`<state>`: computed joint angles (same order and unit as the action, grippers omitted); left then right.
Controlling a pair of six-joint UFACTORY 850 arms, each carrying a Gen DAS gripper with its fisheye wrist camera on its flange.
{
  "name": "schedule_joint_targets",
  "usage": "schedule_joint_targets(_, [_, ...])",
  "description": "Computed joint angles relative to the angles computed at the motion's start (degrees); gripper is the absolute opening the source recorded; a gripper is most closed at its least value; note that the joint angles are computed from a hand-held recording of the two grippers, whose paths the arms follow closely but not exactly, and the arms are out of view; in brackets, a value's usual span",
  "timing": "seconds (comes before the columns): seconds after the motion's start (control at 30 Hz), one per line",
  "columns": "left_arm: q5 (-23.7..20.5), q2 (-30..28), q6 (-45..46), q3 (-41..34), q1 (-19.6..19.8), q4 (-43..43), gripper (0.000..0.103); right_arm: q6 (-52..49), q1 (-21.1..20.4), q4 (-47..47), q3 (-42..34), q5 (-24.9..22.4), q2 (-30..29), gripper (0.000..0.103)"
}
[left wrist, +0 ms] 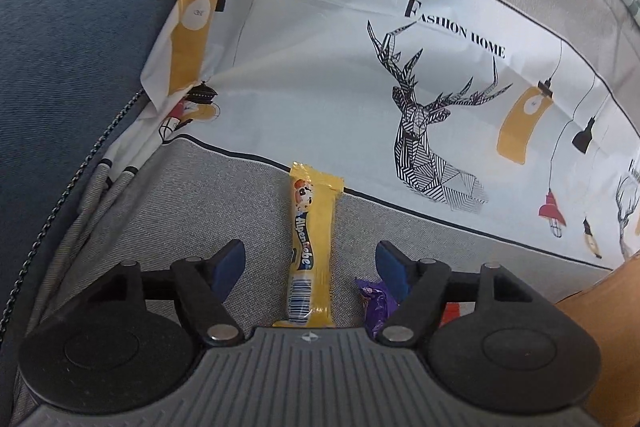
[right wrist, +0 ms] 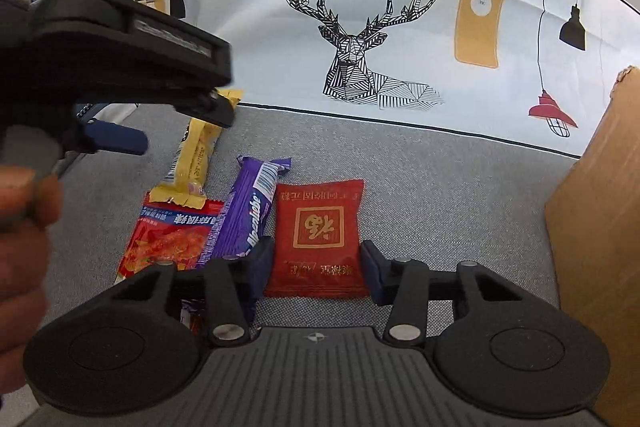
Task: Organize snacks
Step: 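Grasp the red square packet with the right tool while the left grasps the yellow wafer bar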
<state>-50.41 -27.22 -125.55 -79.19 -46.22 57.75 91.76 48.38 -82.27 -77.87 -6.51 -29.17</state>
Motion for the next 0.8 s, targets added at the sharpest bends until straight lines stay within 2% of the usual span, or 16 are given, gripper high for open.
schedule_joint_targets(0.1, [0.02, -1.04, 2.43, -1.24, 0.22, -0.69, 0.075, 10.88, 0.07, -10.24, 1.11, -0.79, 0.85, 0.045])
schedule_joint_targets(0.2, [-0.1, -2.25, 6.11, -2.73, 0.49, -2.93, 0.06, 22.39, 0.25, -20.11, 2.12, -2.43, 1.79, 0.045])
schedule_joint_targets(0.27, [-0.85, -3.04, 8.54, -3.76, 0.63, -5.21, 0.039, 26.52, 0.52, -23.87, 2.75, -3.99, 2.54, 0.045])
schedule_joint_targets(0.3, [-2.14, -3.46, 9.51, -4.39, 0.49, -5.89, 0.032, 27.72, 0.6, -24.85, 2.93, -4.6, 2.83, 0.045])
schedule_joint_targets(0.33, [-2.31, -3.46, 9.89, -4.49, 0.5, -6.34, 0.02, 28.6, 0.61, -25.32, 3.13, -5.02, 3.15, 0.045])
schedule_joint_targets(0.43, [-2.31, -2.09, 6.38, -3.09, 0.16, -5.62, 0.018, 28.38, 0.69, -24.03, 3.81, -6.19, 4.11, 0.045])
schedule_joint_targets(0.6, [-3.06, 0.74, 0.85, -0.75, -1.06, -3.04, 0.018, 28.63, 0.37, -24.91, 5.69, -5.6, 6.57, 0.045])
schedule_joint_targets(0.73, [-3.09, 2.99, -2.9, 0.92, -2.72, -1.95, 0.018, 34.58, 0.12, -31.3, 8.85, -4.17, 10.53, 0.045])
schedule_joint_targets(0.8, [-2.82, 3.8, -4.01, 1.44, -3.81, -2.13, 0.018, 41.36, 0.01, -38.95, 11.08, -3.45, 13.18, 0.045])
